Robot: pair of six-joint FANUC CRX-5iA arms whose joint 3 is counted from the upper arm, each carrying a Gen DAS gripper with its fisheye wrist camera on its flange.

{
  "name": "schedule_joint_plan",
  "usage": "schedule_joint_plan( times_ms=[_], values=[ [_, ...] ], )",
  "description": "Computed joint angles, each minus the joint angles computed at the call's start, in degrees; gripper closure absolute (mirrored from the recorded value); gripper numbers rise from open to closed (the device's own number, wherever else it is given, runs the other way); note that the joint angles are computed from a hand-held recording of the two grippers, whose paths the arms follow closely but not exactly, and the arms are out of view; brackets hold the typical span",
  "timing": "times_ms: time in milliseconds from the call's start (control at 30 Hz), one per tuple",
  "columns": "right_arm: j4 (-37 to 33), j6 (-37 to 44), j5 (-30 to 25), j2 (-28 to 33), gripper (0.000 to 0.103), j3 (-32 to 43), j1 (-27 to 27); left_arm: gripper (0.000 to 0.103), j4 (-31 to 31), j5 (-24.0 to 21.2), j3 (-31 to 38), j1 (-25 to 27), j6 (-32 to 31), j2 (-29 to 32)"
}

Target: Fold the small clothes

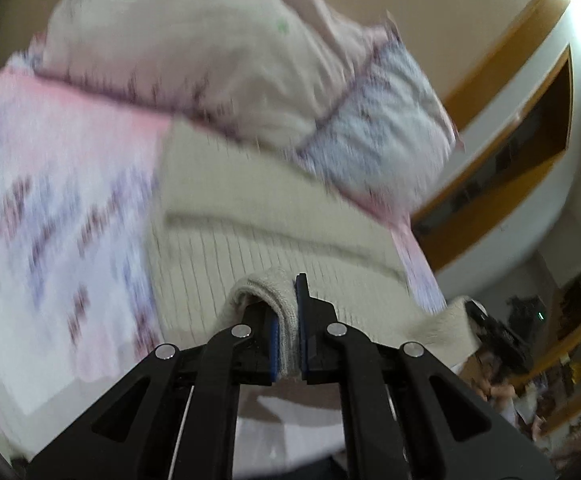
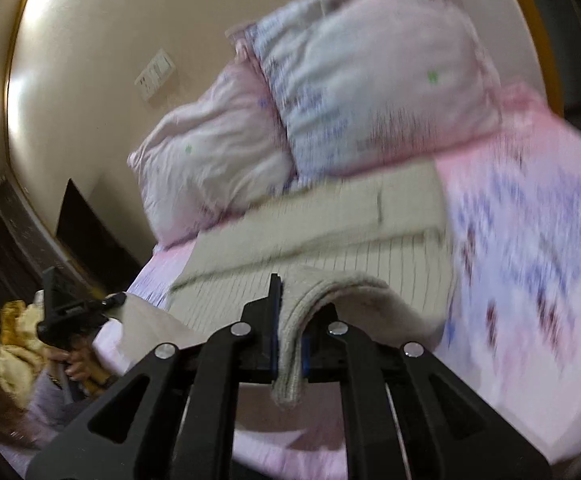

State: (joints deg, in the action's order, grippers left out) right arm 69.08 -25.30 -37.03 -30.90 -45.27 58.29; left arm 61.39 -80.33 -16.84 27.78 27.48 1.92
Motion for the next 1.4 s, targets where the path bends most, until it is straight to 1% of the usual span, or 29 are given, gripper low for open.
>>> schedule_joint_plan(
  times_ms=[100, 167, 267, 333, 367, 400, 533, 667, 700, 733, 767, 800, 867, 933, 967, 1000, 1067, 1100, 1133, 1167, 1200, 1233, 1267, 1300, 1333, 1367, 1400],
  values=[
    [9.9, -3.3, 1.9, 2.5, 0.096, 0.7, -6.1, 0.097, 3.7, 5.9, 2.1, -3.0, 0.1, 1.9],
    [16.3, -7.0, 6.9, 4.0, 0.096, 1.2, -12.4, 0.097, 5.0, 9.0, 4.2, -5.1, 1.3, 3.9],
    [21.8, -10.7, 10.4, 7.9, 0.096, 3.3, -18.8, 0.097, 5.4, 12.6, 9.1, -8.2, 4.3, 7.6],
    [22.9, -11.9, 10.7, 10.8, 0.095, 5.0, -21.0, 0.097, 5.1, 15.4, 12.0, -10.3, 5.7, 9.8],
    [24.0, -13.7, 12.1, 12.2, 0.096, 5.8, -23.0, 0.097, 4.9, 16.5, 13.4, -11.3, 6.7, 10.8],
    [24.5, -15.0, 12.9, 13.4, 0.095, 6.4, -24.2, 0.097, 4.5, 17.1, 14.7, -12.0, 7.5, 11.8],
    [22.5, -17.0, 14.8, 17.4, 0.095, 8.2, -26.7, 0.097, 2.3, 19.5, 19.6, -14.6, 12.3, 16.2],
    [27.0, -23.6, 17.8, 19.3, 0.095, 8.5, -30.4, 0.097, 1.0, 20.8, 23.0, -16.3, 15.0, 19.1],
    [26.6, -24.1, 18.9, 19.9, 0.095, 9.0, -31.2, 0.097, 0.5, 21.6, 24.1, -16.9, 15.9, 20.0],
    [23.3, -21.6, 18.8, 20.6, 0.095, 9.6, -30.8, 0.097, -0.2, 22.0, 24.9, -17.2, 16.7, 20.6],
    [16.9, -17.1, 18.1, 22.0, 0.095, 10.8, -29.8, 0.097, -1.1, 22.3, 25.7, -17.5, 17.7, 21.2],
    [13.4, -15.2, 17.9, 22.8, 0.095, 11.5, -29.5, 0.097, -2.1, 22.4, 26.9, -17.8, 19.4, 22.2],
    [13.1, -17.4, 19.3, 24.0, 0.095, 11.9, -30.8, 0.097, -3.4, 23.0, 28.0, -18.4, 20.8, 23.1],
    [11.0, -17.0, 19.6, 25.1, 0.095, 12.6, -31.2, 0.097, -5.2, 24.4, 28.6, -18.9, 21.8, 23.6],
    [6.6, -14.6, 19.3, 26.2, 0.094, 13.5, -30.7, 0.097, -6.0, 24.5, 29.1, -19.1, 22.5, 24.0],
    [4.0, -13.1, 19.4, 26.8, 0.092, 14.0, -30.6, 0.097, -6.8, 24.6, 29.6, -19.3, 23.5, 24.5],
    [-5.1, -8.3, 19.1, 28.4, 0.091, 15.8, -29.7, 0.097, -9.0, 24.7, 30.7, -19.8, 25.2, 25.3],
    [-7.7, -7.1, 19.4, 28.8, 0.085, 16.2, -29.6, 0.097, -9.9, 24.8, 30.9, -20.0, 25.7, 25.5],
    [-9.1, -6.7, 19.9, 29.2, 0.082, 16.4, -29.7, 0.097, -10.8, 24.9, 31.2, -20.1, 26.0, 25.7],
    [-9.3, -7.2, 20.8, 29.6, 0.077, 16.4, -30.2, 0.097, -11.4, 24.7, 31.7, -20.2, 26.5, 26.1],
    [-9.2, -7.5, 21.8, 29.8, 0.069, 16.5, -30.6, 0.097, -12.3, 24.2, 32.4, -20.3, 27.5, 26.6],
    [-9.2, -7.3, 22.7, 30.1, 0.064, 16.8, -30.9, 0.097, -12.5, 23.7, 33.0, -20.3, 28.2, 27.1],
    [-10.2, -5.7, 23.0, 30.3, 0.054, 17.3, -30.8, 0.096, -12.8, 23.1, 33.6, -20.3, 28.8, 27.5],
    [-12.4, -2.8, 22.0, 30.5, 0.043, 18.3, -30.0, 0.096, -13.1, 22.6, 34.0, -20.3, 29.3, 27.7],
    [-14.2, -0.3, 19.9, 30.7, 0.038, 19.4, -29.0, 0.095, -12.9, 22.5, 33.9, -20.3, 29.2, 27.6],
    [-13.1, 0.0, 17.1, 30.5, 0.032, 19.9, -28.0, 0.091, -12.7, 22.3, 33.8, -20.3, 29.0, 27.5],
    [-11.0, -1.2, 16.1, 30.0, 0.031, 19.5, -27.8, 0.085, -12.3, 21.8, 33.7, -20.1, 28.5, 27.4]
  ],
)
